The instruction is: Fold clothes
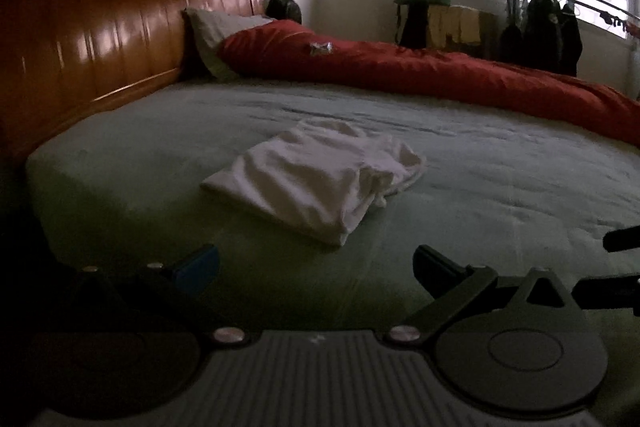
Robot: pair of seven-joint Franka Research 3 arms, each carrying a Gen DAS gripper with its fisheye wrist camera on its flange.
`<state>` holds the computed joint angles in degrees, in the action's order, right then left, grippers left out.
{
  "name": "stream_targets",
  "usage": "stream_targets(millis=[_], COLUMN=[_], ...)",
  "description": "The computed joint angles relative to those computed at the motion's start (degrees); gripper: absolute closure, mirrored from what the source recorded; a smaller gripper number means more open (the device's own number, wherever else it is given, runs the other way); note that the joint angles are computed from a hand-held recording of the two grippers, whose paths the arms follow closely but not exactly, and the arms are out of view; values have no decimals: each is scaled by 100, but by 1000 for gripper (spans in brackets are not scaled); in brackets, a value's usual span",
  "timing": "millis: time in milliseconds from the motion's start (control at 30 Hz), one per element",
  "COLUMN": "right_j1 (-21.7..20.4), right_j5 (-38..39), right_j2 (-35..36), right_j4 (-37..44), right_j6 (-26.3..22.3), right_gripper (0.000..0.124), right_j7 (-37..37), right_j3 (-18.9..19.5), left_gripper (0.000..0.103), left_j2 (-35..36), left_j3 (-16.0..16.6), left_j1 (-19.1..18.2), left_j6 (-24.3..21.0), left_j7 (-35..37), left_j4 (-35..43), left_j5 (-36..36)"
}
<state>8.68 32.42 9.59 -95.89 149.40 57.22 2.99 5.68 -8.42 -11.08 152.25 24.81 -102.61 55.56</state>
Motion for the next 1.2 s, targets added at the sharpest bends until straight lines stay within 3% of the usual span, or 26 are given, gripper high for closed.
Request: stream_targets(millis=[267, 533, 633, 733, 933, 1200], right_j1=[50, 117, 139, 156, 188, 203], right_j5=[-12, -203, -445, -835, -1659, -1721], right_j2=[-341, -591, -634, -643, -651, -533], right_j4=[-407, -688, -748, -776, -813, -620], right_j6=[173, 316, 335, 361, 432, 301], right_gripper=[21, 21, 21, 21, 21, 21], right_j7=[-45, 83, 295, 692, 1486, 1557], right_j3=[-34, -89, -123, -165, -207, -159], left_gripper=[1, 1, 1, 1, 1, 1], left_j2=[-275, -371, -345, -181, -266, -37], left_j3=[-120, -230, -277, -332, -306, -327], left_j1=[11, -53, -89, -164, -208, -313], left_j6=[-15, -59, -209, -813, -656, -1115], left_j7=[41, 124, 294, 672, 631, 1151], left_j4=[-312, -271, -186, 138, 23, 396], left_j5=[-393, -246, -536, -1183, -1374, -1697])
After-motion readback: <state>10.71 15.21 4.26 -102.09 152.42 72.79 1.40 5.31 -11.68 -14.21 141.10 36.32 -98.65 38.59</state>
